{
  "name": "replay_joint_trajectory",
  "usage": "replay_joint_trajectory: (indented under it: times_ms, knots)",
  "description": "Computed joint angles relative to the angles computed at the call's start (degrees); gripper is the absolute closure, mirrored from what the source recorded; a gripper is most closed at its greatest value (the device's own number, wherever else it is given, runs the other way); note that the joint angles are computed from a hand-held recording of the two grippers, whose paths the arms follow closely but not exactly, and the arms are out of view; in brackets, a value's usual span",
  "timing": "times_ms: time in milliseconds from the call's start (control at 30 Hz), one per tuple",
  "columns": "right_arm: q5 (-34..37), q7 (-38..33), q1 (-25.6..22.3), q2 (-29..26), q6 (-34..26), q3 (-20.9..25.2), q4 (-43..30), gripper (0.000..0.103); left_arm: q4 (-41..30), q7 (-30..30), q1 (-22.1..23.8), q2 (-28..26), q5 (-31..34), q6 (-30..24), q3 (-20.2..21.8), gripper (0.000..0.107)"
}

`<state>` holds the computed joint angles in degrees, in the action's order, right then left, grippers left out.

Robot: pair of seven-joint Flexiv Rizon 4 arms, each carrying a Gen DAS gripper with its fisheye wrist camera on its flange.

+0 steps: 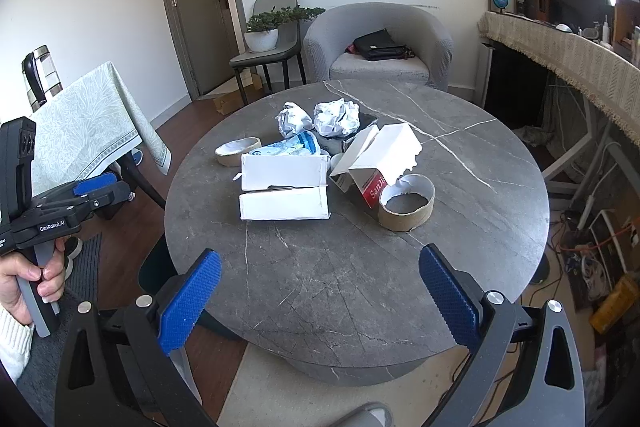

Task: Collect trash
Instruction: 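Reach the left tool to the red-white SanDisk package and close on it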

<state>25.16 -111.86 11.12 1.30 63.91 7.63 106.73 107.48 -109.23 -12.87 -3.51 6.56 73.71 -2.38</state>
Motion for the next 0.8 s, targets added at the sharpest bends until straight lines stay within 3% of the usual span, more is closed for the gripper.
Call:
replay_joint_trajectory:
  times_ms: [133,367,633,800]
  knots:
    - [1.2,-1.3,-0.3,-0.1,-0.8,-0.3,-0.1,0.003,0.4,8.6,-0.1,-2.4,-10.1,2.1,-2.6,0.048]
    - [2.1,-2.6,-1.0,0.2,-1.5,-0.8,0.0,0.005,-3.2,15.3,-1.9,-7.3,-17.6,1.3,-4.7,0.067]
    - [3.9,-4.6,-2.1,0.1,-3.9,-1.7,-0.9,0.017,-7.2,18.0,-2.7,-12.0,-23.5,0.5,-6.6,0.068]
    - [4.7,-5.8,-2.6,-0.1,-4.8,-1.8,-1.3,0.019,-8.8,20.2,-2.7,-14.0,-27.3,0.0,-7.8,0.075]
